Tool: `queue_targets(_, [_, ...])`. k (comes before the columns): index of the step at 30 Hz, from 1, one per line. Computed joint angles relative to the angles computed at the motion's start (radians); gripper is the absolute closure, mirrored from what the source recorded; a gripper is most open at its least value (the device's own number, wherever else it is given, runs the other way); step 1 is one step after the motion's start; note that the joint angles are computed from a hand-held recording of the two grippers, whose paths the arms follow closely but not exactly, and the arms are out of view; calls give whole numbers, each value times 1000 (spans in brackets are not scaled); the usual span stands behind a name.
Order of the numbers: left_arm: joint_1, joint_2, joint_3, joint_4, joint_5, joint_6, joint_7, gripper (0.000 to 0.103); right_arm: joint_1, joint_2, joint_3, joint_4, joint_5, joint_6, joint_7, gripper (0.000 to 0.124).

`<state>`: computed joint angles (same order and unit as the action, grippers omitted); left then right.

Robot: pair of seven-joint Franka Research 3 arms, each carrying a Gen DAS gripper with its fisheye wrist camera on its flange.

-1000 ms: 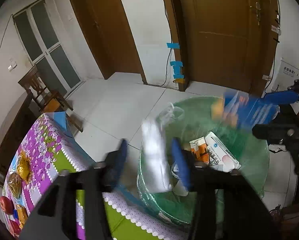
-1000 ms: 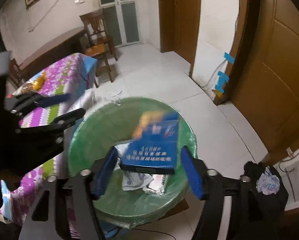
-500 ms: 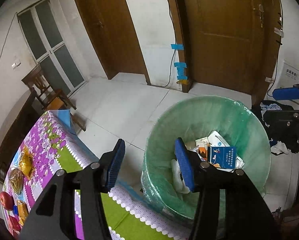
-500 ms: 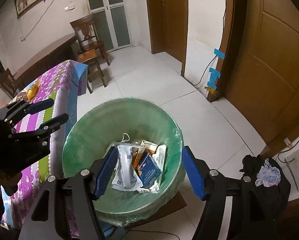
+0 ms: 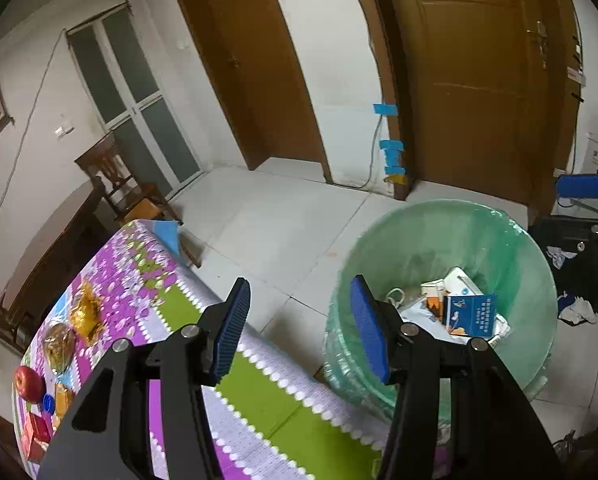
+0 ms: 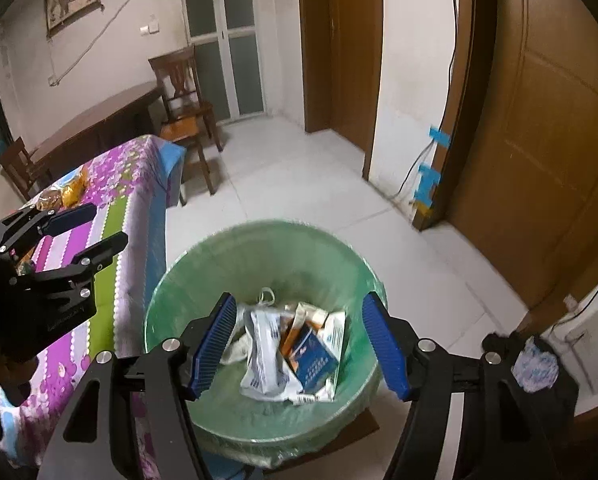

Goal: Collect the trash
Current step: 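Return both tools to the table toward the yarn ball and yellow sponge, then grasp the grey yarn ball with the right tool while the left tool grasps the yellow sponge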

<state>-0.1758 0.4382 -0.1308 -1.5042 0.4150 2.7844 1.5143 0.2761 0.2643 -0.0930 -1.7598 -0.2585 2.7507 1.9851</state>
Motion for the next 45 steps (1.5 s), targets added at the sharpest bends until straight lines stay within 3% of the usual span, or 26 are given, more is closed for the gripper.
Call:
queue_targets(5, [12, -37, 20, -52, 9, 22, -41, 53, 108, -1, -83, 4, -263, 53, 224, 56])
queue_targets(8, [11, -60, 46, -88, 45, 37, -91, 53, 137, 1, -94, 17, -385, 67, 320, 56])
queue_targets(20, [86, -217, 118, -318, 187, 105, -340, 49, 243, 58, -100, 111, -863, 104, 740, 51])
queue_targets(25, [150, -270, 123, -392, 214, 104, -412, 46, 263, 117, -73, 181, -945, 133, 823, 45])
queue_targets(29, [200, -304, 125, -441, 218, 101, -443, 45, 283, 171, -59, 236, -907, 150, 800, 44])
queue_targets(38, [307, -382, 163, -530, 342, 139, -576, 40, 270, 329, 54, 403, -570, 167, 470, 43])
queue_targets(45, [419, -440, 183, -589, 322, 154, -569, 38, 275, 441, 137, 552, -381, 108, 210, 39])
